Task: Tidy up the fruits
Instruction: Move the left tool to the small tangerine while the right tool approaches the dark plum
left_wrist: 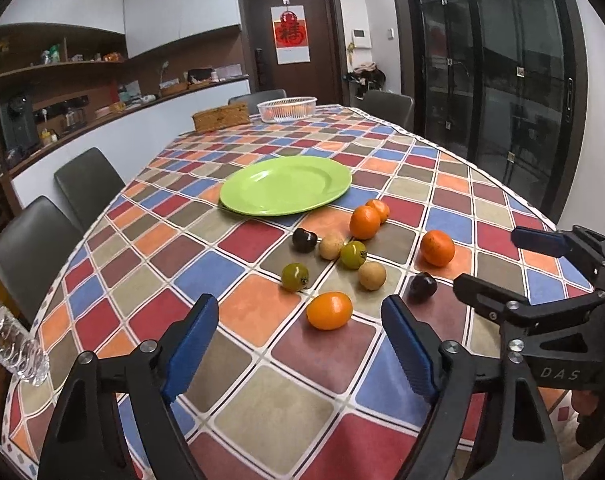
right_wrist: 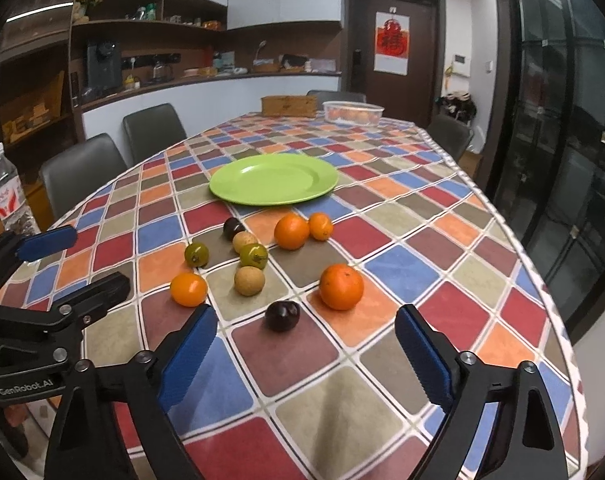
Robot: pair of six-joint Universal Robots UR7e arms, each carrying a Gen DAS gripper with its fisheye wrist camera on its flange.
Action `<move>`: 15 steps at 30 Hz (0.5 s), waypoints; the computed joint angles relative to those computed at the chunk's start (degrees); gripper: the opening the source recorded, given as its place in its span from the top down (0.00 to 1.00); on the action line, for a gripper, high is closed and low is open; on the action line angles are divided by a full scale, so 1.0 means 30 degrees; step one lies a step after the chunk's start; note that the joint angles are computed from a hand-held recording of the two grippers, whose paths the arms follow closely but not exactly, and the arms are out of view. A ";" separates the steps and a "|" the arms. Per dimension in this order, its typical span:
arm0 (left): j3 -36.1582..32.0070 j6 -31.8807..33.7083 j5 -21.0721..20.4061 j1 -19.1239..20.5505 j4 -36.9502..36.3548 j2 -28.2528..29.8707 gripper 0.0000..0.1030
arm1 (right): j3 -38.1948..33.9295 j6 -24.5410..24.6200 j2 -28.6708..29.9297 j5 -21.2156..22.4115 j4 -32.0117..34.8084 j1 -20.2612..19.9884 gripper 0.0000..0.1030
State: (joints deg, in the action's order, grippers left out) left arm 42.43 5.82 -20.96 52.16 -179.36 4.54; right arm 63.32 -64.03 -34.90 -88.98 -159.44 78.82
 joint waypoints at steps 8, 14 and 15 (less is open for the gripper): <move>-0.0724 -0.1890 -0.1076 0.0591 0.3118 -0.0057 0.25 | -0.2341 -0.0016 0.1231 -0.1044 0.2936 0.0189 0.27; -0.0940 -0.4152 -0.2084 0.1064 0.5925 -0.0326 0.30 | -0.4021 0.0489 0.1994 -0.1743 0.5303 0.0229 0.37; -0.1044 -0.4378 -0.2237 0.1139 0.6266 -0.0315 0.31 | -0.4294 0.0534 0.2121 -0.1834 0.5673 0.0233 0.39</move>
State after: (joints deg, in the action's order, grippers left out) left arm 39.30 -7.32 -27.67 55.57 -160.56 3.59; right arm 50.44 -62.42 -28.53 -94.48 -142.42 79.52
